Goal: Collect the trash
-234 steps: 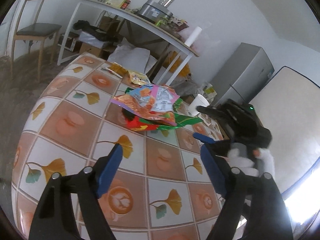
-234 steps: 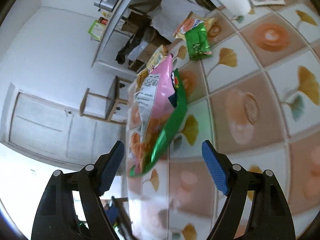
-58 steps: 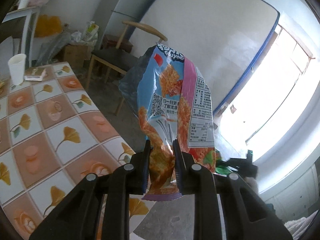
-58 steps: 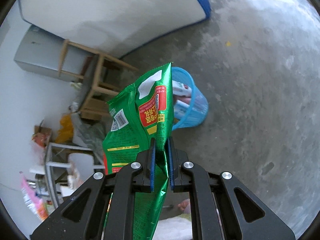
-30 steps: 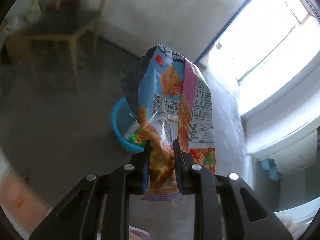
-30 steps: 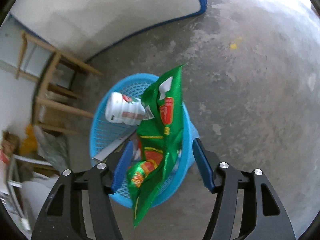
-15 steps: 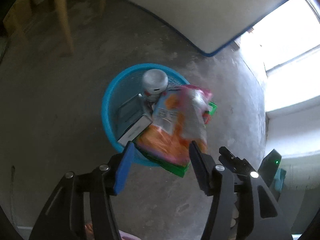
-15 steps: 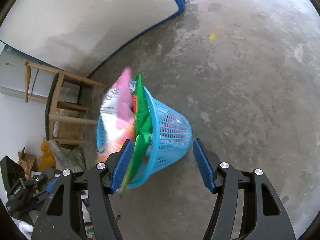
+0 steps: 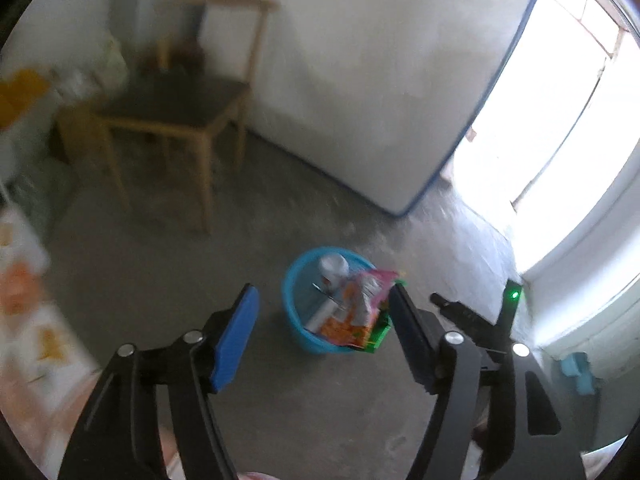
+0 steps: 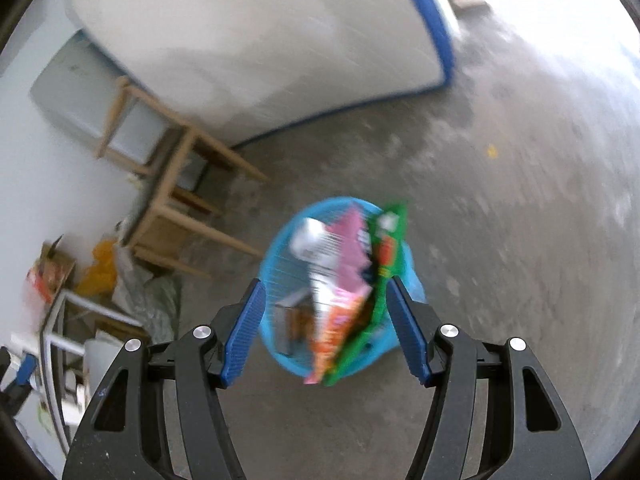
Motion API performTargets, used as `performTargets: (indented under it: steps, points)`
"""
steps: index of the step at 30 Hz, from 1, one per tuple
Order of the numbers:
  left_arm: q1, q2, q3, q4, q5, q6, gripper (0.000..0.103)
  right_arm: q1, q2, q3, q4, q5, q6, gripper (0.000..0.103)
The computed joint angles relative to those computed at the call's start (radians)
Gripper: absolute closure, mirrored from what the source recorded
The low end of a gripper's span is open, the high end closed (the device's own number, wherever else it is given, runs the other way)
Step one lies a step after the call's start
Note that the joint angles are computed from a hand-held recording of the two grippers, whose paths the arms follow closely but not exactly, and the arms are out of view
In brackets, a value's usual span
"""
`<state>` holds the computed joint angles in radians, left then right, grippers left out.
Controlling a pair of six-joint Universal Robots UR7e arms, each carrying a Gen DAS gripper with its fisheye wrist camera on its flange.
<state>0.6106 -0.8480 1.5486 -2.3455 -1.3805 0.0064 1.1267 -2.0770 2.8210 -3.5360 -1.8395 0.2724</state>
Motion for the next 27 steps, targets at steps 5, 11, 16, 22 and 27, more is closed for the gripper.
performTargets:
  steps: [5,11,16,22,27]
  points:
    - [-0.047,-0.222,0.179,-0.053,0.137,-0.054,0.034,0.296,0.074,-0.069,-0.025,-0.231,-0.036,0.043]
    - [-0.103,-0.476,0.381,-0.108,0.276,-0.189,0.030,0.613,0.186,-0.169,-0.059,-0.467,-0.101,0.042]
    - [-0.146,-0.641,0.514,-0.098,0.402,-0.282,0.029,0.822,0.326,-0.256,-0.140,-0.611,-0.180,0.040]
    - [-0.155,-0.778,0.591,-0.025,0.475,-0.435,0.029,0.936,0.475,-0.358,-0.175,-0.645,-0.229,0.038]
    - [-0.168,-0.845,0.616,0.015,0.524,-0.487,0.029,0.976,0.546,-0.424,-0.128,-0.616,-0.227,0.038]
